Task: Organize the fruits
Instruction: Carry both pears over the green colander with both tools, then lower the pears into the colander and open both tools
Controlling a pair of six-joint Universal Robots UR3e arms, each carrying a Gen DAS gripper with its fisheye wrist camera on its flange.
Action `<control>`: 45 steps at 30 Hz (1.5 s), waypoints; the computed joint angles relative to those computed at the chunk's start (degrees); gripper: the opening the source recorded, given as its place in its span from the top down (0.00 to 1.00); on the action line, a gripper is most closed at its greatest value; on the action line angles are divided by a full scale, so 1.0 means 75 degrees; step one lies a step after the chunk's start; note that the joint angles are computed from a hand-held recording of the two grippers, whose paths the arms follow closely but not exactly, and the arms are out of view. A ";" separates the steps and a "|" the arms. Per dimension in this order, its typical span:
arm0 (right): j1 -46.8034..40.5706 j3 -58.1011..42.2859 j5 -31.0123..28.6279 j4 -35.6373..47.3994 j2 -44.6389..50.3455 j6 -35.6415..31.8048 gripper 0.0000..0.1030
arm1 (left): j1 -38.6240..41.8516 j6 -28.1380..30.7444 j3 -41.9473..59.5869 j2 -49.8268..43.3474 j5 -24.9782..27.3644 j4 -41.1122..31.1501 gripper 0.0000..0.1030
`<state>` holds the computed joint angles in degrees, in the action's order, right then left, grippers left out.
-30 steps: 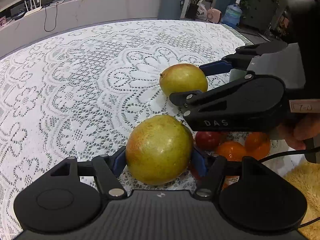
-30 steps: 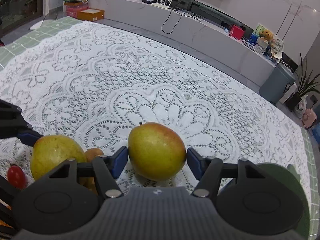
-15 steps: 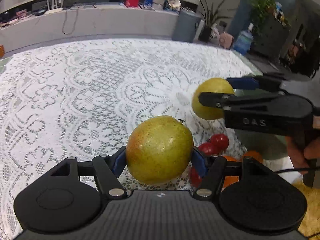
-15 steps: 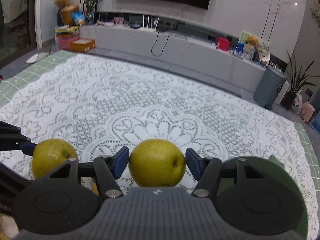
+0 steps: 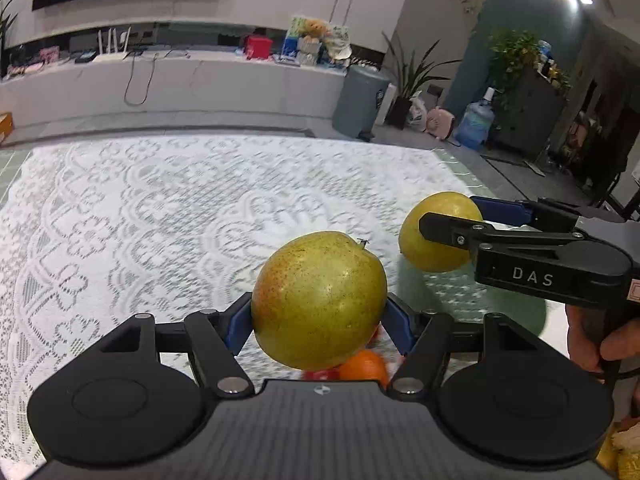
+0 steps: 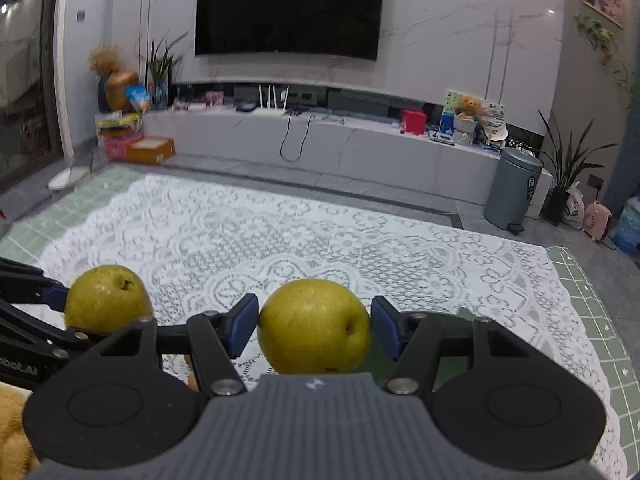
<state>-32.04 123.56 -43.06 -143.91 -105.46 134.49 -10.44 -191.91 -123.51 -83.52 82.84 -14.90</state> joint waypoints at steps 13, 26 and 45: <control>-0.1927 -0.0600 -0.0004 0.2862 -0.0602 -0.1783 0.42 | -0.1596 -0.0422 0.2125 -0.1187 0.0821 -0.0781 0.25; -0.0827 -0.1669 -0.1654 0.2538 0.1406 -0.1159 0.42 | -0.1910 0.0049 0.4430 -0.2946 0.0647 -0.2121 0.25; -0.0304 -0.2135 -0.2399 0.2389 0.2206 -0.1153 0.41 | -0.2113 0.0160 0.6119 -0.4136 0.0749 -0.3154 0.25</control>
